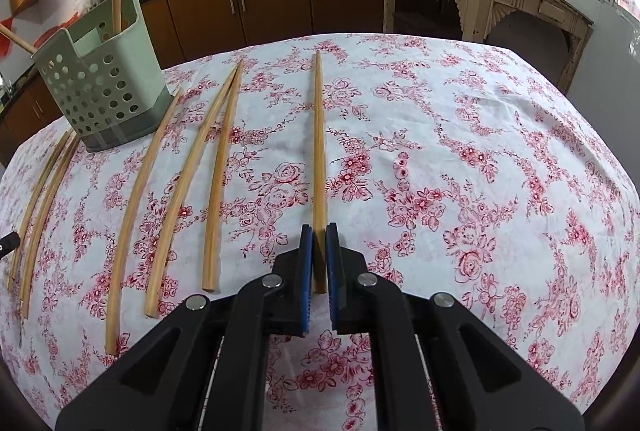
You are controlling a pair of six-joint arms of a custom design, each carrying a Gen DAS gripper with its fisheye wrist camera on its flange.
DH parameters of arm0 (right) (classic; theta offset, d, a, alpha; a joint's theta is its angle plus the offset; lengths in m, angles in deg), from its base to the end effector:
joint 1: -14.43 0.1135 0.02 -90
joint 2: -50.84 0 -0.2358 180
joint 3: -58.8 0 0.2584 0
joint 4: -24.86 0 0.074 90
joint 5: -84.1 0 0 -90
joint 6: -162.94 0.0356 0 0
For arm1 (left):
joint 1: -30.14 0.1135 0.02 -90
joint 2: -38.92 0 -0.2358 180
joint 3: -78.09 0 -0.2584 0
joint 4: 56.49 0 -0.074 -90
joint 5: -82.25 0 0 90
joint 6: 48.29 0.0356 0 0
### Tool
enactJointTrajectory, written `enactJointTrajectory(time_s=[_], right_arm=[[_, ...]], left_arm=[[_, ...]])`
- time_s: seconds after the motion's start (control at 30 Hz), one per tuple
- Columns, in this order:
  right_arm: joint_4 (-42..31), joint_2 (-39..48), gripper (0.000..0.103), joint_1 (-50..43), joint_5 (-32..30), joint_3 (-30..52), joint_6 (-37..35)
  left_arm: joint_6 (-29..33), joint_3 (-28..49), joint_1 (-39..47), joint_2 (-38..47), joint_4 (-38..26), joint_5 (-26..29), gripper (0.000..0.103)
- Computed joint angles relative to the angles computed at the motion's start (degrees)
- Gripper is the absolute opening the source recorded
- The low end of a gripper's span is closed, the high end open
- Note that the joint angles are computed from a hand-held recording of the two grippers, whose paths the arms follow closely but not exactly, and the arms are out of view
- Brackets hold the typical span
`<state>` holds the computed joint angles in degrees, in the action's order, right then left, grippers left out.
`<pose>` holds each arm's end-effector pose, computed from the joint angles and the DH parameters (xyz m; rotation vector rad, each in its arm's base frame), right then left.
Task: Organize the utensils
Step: 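Grasp another chopstick with the right tool while the left tool grasps one, then lift both held chopsticks and carry them over the green holder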
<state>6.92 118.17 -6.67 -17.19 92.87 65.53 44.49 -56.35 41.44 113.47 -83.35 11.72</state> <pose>0.2016 -0.0703 0.1045 0.2064 2.4321 0.0222 0.2412 0.0361 0.1265 -0.0542 2.4951 -0.3305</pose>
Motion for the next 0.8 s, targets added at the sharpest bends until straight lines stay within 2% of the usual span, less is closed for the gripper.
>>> enactJointTrajectory(time_s=[0.07,0.2,0.33,0.47,0.53,0.63,0.8], right_arm=[[0.07,0.09,0.008,0.01,-0.01,0.04,0.02],[0.11,-0.01,0.008,0.16,0.08,-0.04,0.11],[0.26,0.11,0.008,0.21,0.19,0.04,0.09],[0.36,0.09,0.008,0.58,0.54,0.02,0.11],[0.4,-0.26,0.008,0.78,0.95,-0.23,-0.29],[0.62,-0.36,0.008,1.53,1.98,-0.32,-0.72],[-0.95,-1.27,0.008,0.25,0.31,-0.46,-0.89]], left_arm=[[-1.17,0.4,-0.28,0.23,0.64,-0.73,0.018],[0.05,1.42,-3.45,1.09,1.04,-5.62,0.018],[-0.35,2.56,-3.0,2.1,0.51,-6.07,0.018],[1.95,2.77,-5.48,2.82,1.33,-11.49,0.017],[2.02,3.21,-5.8,3.01,0.7,-10.72,0.017],[2.93,3.17,-7.56,3.31,1.43,-14.5,0.015],[0.95,3.13,-5.14,2.66,0.06,-11.64,0.013]])
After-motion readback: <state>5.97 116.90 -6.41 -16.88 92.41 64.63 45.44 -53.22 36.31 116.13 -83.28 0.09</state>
